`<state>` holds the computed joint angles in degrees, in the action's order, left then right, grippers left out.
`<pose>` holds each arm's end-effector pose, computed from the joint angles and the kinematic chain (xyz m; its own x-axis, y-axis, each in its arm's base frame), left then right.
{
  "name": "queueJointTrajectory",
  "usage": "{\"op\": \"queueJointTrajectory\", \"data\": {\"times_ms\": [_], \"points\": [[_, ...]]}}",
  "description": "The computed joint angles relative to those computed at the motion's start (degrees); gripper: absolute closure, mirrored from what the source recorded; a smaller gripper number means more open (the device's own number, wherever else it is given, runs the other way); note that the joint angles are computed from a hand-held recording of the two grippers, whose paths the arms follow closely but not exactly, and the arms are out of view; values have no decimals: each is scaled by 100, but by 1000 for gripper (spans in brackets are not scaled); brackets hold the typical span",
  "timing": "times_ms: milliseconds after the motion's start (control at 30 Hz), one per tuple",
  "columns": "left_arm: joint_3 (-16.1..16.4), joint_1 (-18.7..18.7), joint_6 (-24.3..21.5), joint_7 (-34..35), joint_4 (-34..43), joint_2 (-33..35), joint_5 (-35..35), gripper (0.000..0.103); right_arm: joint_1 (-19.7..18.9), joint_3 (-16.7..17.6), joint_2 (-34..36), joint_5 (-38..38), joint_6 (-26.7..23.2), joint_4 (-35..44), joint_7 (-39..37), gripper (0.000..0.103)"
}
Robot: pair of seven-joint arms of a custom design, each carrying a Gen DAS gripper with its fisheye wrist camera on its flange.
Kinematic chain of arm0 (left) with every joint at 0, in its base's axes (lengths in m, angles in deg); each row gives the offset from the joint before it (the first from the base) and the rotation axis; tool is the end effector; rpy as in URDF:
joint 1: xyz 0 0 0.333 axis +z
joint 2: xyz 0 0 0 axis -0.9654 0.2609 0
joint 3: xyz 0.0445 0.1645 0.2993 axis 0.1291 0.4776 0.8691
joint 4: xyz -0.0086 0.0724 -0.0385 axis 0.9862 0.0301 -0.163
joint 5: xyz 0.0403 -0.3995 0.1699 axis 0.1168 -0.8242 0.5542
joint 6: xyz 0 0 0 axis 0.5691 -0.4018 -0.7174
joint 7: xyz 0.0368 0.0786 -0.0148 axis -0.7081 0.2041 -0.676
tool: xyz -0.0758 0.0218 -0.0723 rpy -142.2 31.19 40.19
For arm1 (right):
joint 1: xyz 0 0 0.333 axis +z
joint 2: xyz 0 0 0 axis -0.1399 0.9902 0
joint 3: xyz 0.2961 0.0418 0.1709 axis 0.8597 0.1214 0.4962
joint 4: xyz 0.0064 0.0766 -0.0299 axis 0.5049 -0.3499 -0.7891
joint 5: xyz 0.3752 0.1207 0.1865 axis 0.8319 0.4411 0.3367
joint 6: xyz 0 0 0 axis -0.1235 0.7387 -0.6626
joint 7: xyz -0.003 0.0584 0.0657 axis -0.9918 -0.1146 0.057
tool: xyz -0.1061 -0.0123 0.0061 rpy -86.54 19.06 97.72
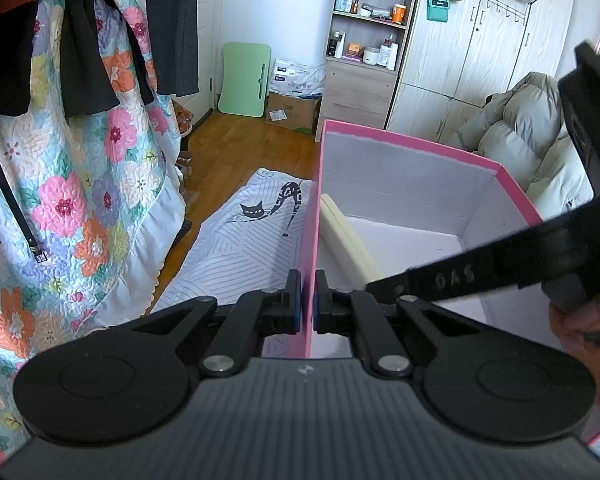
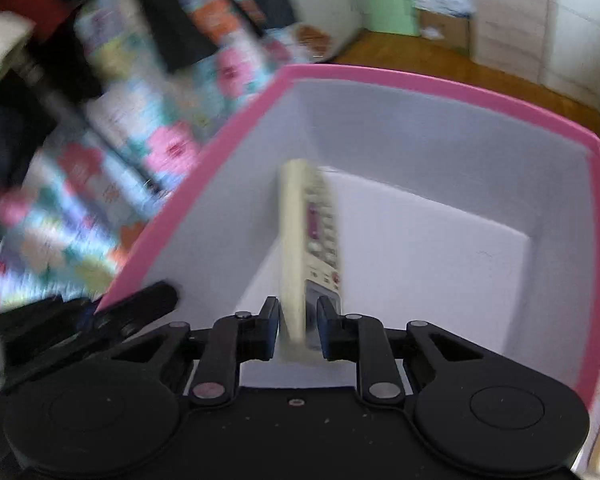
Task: Organize rigid objects
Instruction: 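Carry the cream power bank into the pink box with the right tool and release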
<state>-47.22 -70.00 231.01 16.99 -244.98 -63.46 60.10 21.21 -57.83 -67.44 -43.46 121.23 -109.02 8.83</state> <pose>0.3747 -0.1801 0.4445 0.0014 -0.9907 0.1361 -0.6331 -0.1062 -0.7667 0.4662 0.3303 0.4710 0.4602 -0.8081 -0.3678 -0.8415 -0.2648 -0.4709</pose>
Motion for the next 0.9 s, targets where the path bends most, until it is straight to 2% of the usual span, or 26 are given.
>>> {"op": "queueJointTrajectory", "data": {"times_ms": [67,133,200,267,367,433,500,567,667,767,833,900], "points": [[13,1,6,-16,-5,3,-10,99,107,-139,37,932,-294,79,-519,81],[88,-62,38,3,-11,30,-33,99,79,-165,23,1446,-297,32,-734,80],[30,-28,11,6,8,20,-24,99,63,-132,-161,1709,-98,-147,-904,78],[-65,48,-21,-6,21,-8,21,99,178,-204,-555,2292,83,-430,-1481,67],[45,-33,24,13,5,27,4,99,317,-336,-1222,2839,321,-868,-1928,64],[-7,-1,7,7,10,11,12,99,298,-322,-1706,2694,670,-1240,-1802,64],[-82,51,-22,-21,20,-15,35,99,130,-222,-2142,2205,917,-1620,-1311,64],[-62,32,-16,-32,13,-14,38,99,-359,53,-2690,1415,990,-2070,-559,64],[-64,45,-17,-25,11,-18,67,99,-1072,370,-3343,508,800,-2576,300,64],[-78,57,-40,-27,12,-27,88,99,-1487,451,-3805,-41,431,-2946,900,63],[-72,48,-38,-37,9,-30,91,99,-1531,475,-4001,-274,319,-3158,1149,63],[-69,48,-44,-35,11,-30,101,99,-1341,357,-4158,-411,283,-3347,1147,59]]}}
